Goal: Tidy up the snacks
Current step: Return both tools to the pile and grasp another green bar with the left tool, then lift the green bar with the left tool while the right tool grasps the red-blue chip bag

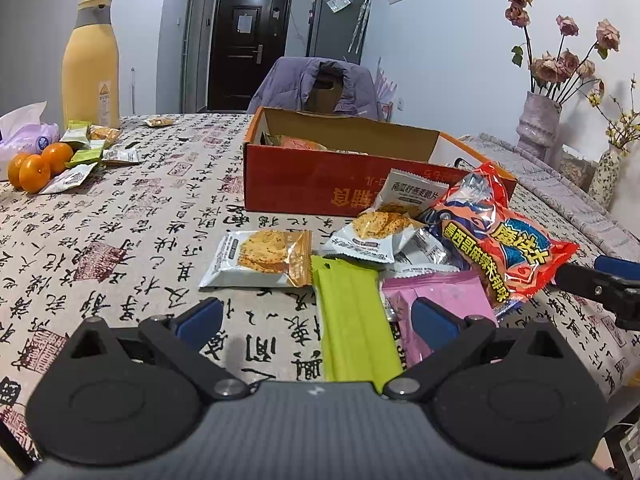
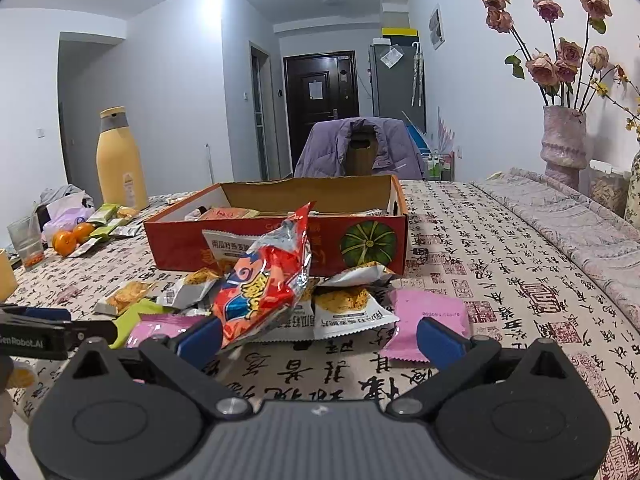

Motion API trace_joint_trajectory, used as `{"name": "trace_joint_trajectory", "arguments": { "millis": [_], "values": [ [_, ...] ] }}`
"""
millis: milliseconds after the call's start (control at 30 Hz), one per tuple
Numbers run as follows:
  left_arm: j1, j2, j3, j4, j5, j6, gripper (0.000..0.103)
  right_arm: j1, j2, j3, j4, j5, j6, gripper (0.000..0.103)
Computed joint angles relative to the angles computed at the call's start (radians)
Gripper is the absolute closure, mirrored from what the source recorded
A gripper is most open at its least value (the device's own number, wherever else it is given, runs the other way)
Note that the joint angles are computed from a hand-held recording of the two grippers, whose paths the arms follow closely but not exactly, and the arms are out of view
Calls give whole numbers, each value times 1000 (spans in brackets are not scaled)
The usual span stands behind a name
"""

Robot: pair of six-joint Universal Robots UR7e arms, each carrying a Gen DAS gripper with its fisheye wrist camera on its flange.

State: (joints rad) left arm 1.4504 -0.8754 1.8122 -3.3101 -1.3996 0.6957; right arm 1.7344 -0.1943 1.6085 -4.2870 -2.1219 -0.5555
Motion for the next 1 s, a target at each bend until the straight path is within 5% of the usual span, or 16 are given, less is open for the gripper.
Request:
{"name": "trace_joint_trajectory", "arguments": {
  "millis": [300,833,900,1000],
  "values": [
    [-17,3,4,36,34,10,23,2,6,-6,14,-4,6,0],
    [-27,11,-12,74,88,-15,45,2,10,-6,25,-9,17,0],
    [-28,12,-8,69,87,-2,64,2,11,-9,29,-9,17,0],
    [-25,7,-5,62,65,-15,69,2,11,-9,30,-9,15,0]
  ]
}}
